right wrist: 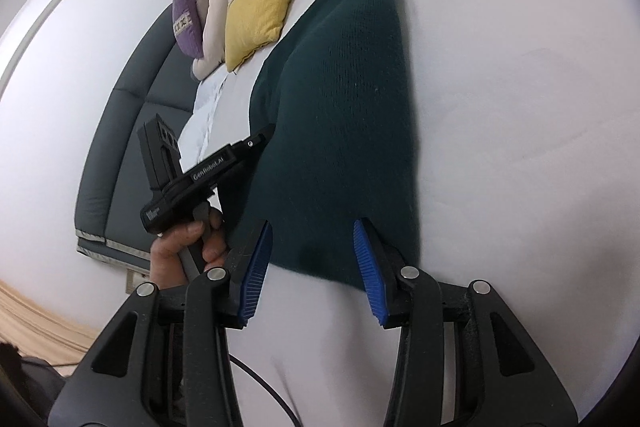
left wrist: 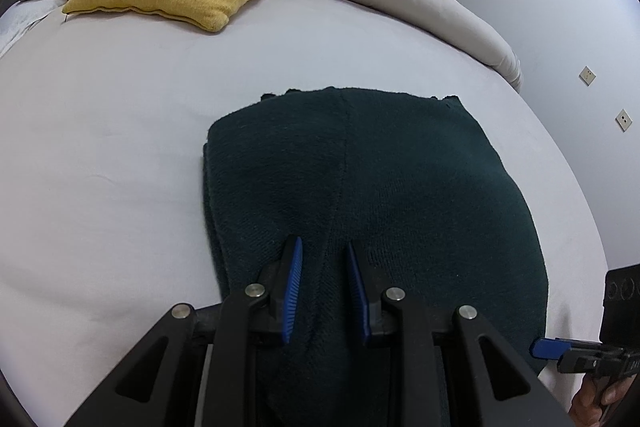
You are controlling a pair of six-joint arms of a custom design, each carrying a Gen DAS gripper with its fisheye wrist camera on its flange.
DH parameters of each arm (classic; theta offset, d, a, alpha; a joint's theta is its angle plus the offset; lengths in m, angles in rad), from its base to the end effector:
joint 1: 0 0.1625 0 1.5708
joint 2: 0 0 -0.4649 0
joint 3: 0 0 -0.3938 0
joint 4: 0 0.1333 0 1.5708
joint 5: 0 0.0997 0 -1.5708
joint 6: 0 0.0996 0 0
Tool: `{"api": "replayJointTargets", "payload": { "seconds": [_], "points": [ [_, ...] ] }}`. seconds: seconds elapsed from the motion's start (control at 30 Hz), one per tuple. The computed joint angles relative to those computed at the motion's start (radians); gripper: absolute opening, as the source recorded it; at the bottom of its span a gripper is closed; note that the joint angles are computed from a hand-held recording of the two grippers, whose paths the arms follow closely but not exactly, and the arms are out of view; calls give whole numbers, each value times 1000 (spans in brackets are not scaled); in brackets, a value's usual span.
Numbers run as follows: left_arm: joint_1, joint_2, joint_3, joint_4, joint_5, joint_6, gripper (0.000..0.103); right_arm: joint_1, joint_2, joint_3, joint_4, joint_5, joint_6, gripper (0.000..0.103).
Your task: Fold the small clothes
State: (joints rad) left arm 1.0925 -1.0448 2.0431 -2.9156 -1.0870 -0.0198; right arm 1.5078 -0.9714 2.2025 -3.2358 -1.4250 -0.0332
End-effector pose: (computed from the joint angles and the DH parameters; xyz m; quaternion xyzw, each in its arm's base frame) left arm -0.1031 -0.5891 0.1845 0.1771 0.9407 -0.2204 0.1874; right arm 0.1144 -0.5336 0.1276 -0.0012 0.9741 -0.2179 0.0607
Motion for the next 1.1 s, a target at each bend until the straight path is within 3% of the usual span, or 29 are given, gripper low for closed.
{"api": "replayJointTargets", "payload": {
  "seconds": [0.13,0.23,0.3,0.33,0.37,0.43,0.57,0.63,0.73,0.8,0.83,0.93,1.0,1.1],
  "points": [
    [8,-19,3,6,-35,-21,27,19,-47,35,-19,-66,8,41],
    [20,-83,20,33,-84,-74,27,46,-100,55,-60,-175,21,60],
    [17,-128,50,-3,-66,-117,43,53,-122,47,-73,-210,10,66],
    [15,-152,66,-31,-44,-131,61,46,-137,40,-59,-207,10,68],
    [16,-166,74,-46,-32,-135,69,43,-140,20,-43,-208,21,69],
    [43,-178,55,-5,-77,-152,70,35,-134,-17,-23,-195,31,70],
    [122,-149,-2,105,-242,-209,70,14,-74,-114,61,-141,88,70],
    [126,-135,-4,108,-265,-212,70,14,-37,-164,113,-116,88,70],
    [115,-115,-18,114,-265,-212,74,19,17,-235,187,-143,92,70],
    [114,-107,-35,134,-283,-218,73,12,44,-260,187,-136,117,70],
    [111,-102,-44,145,-293,-211,68,12,54,-275,195,-122,115,70],
    [85,-74,-75,222,-225,-183,62,27,85,-323,249,-141,117,67],
    [92,-62,-88,225,-235,-201,60,31,98,-343,270,-155,110,65],
    [120,-47,-117,236,-283,-261,41,32,112,-372,295,-167,127,54]
  ]
}}
